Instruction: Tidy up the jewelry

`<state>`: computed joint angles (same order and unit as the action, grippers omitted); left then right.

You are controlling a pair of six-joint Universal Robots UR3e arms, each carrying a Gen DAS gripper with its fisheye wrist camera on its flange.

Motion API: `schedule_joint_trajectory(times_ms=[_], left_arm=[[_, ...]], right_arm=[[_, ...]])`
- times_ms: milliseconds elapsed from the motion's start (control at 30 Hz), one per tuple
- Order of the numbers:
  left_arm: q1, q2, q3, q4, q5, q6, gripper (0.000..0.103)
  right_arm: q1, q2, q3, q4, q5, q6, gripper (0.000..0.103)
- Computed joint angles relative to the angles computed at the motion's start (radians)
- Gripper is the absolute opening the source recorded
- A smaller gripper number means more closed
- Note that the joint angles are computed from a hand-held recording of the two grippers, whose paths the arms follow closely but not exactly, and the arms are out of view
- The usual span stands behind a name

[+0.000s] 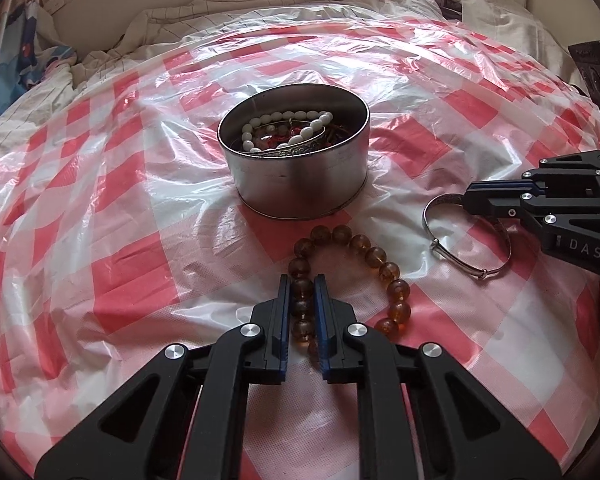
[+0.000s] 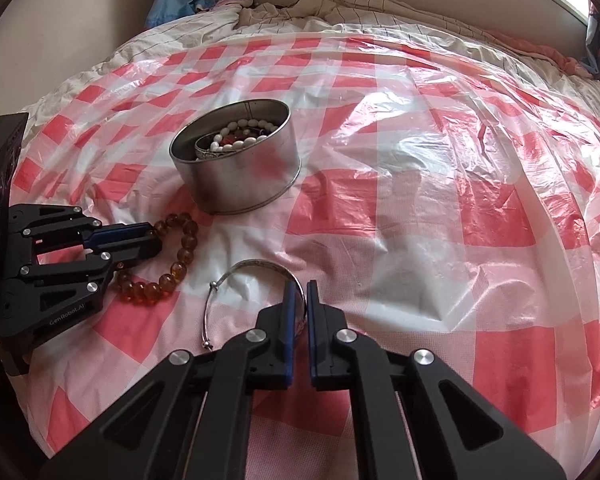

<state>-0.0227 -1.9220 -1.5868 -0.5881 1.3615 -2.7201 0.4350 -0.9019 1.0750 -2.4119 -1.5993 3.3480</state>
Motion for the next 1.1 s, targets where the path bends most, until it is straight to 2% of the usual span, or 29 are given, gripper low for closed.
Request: schedule_joint_trajectory(times_ms=[67, 100, 133, 167, 200, 300, 367, 400, 433, 533, 700, 767, 833, 967, 1100], left_arm=[[0.002, -0.002, 0.004, -0.005, 0.0, -0.007, 0.013], [0.001, -0.002, 0.004, -0.003, 0.005, -0.011, 0.017], [0.001, -0.005, 0.006, 0.0, 0.009, -0.012, 0.021], [0.002, -0.007, 0.006, 0.002, 0.011, -0.013, 0.022], [0.002, -0.008, 0.007, 0.001, 0.01, -0.013, 0.023], [-0.003, -0.011, 0.006, 0.008, 0.021, -0.01, 0.023], [-0.011, -0.012, 0.0, 0.022, 0.033, -0.004, 0.023], [-0.015, -0.011, -0.003, 0.026, 0.037, 0.004, 0.02], [-0.014, -0.007, -0.004, 0.017, 0.022, 0.019, 0.011], [-0.003, 0.01, -0.009, -0.006, -0.02, 0.022, 0.011], [0.092, 0.068, -0.014, -0.124, -0.242, 0.007, 0.011], [0.11, 0.092, -0.026, -0.136, -0.278, 0.005, 0.011], [0.118, 0.105, -0.028, -0.145, -0.282, 0.008, 0.011], [0.116, 0.106, -0.022, -0.168, -0.231, 0.018, 0.011], [0.116, 0.126, -0.063, -0.174, -0.174, 0.032, 0.011]], right_arm=[[0.0, 0.008, -0.017, 0.018, -0.005, 0.005, 0.006], [-0.002, 0.009, -0.023, 0.027, 0.0, 0.006, 0.011], [-0.001, 0.008, -0.022, 0.027, -0.001, 0.007, 0.029], [0.002, 0.006, -0.021, 0.025, -0.007, 0.005, 0.037], [0.001, 0.013, -0.028, 0.025, -0.009, -0.004, 0.04], [0.013, 0.036, -0.062, 0.059, -0.024, -0.021, 0.04], [0.018, 0.049, -0.082, 0.071, -0.034, -0.031, 0.033], [0.023, 0.05, -0.081, 0.072, -0.041, -0.032, 0.025], [0.026, 0.051, -0.082, 0.071, -0.043, -0.036, 0.013], [0.027, 0.04, -0.059, 0.048, -0.04, -0.036, 0.005], [-0.054, -0.037, 0.091, -0.082, 0.166, 0.042, 0.005], [-0.087, -0.059, 0.141, -0.134, 0.249, 0.076, 0.005], [-0.111, -0.074, 0.178, -0.171, 0.31, 0.104, 0.005], [-0.119, -0.077, 0.18, -0.158, 0.354, 0.104, 0.005], [-0.046, -0.036, 0.057, 0.003, 0.242, 0.016, 0.006]])
